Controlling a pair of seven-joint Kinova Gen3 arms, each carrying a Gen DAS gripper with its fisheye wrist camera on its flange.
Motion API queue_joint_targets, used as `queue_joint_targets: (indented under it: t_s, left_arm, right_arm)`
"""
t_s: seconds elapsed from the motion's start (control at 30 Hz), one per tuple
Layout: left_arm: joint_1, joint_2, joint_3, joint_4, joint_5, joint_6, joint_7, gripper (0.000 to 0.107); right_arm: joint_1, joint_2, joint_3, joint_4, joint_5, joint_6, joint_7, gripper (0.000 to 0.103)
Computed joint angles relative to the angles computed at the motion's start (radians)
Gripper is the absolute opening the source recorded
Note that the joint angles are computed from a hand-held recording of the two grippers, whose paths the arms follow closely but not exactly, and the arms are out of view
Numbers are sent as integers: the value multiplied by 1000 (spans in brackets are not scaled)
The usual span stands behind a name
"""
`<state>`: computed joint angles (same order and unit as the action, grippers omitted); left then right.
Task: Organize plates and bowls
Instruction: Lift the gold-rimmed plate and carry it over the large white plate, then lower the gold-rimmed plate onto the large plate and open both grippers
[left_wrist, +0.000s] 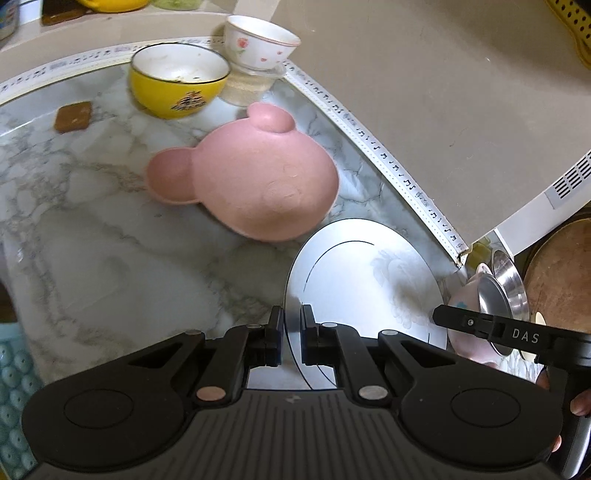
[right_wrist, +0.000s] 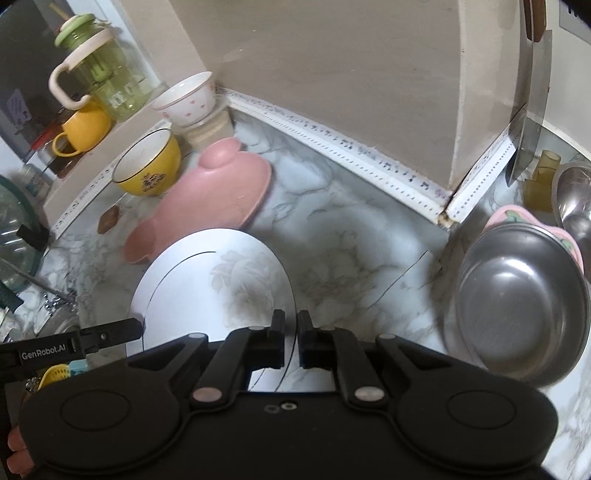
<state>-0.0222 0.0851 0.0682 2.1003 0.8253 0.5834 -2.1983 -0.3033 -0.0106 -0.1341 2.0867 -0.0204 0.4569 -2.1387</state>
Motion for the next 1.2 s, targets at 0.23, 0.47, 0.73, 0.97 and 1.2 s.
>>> queue_joint_targets:
  t_s: [0.23,0.47,0.73,0.97,1.2]
  left_arm:
    - [-30,-52,-41,61,-2,44,-43,7]
    - [-57,-91,-86,127,6,90,-111,7]
    - [-94,-106,-120,195,11,117,-188,7]
    - [-123,-98,-136,230,11,129,-248,7]
    - [-131,-93,-133,241,-2,121,-261,7]
  right_arm:
    - [-36,-28,-34,17,6,18,-61,8]
    - [-65,-65,-64,60,1,11,-116,8]
    - [-99,-84,-119,113,42,-4,-240,8]
    - [-128,-94,-145,146,60,-16,-317,8]
    - [-151,-83,-150,167,66,-35,-360,8]
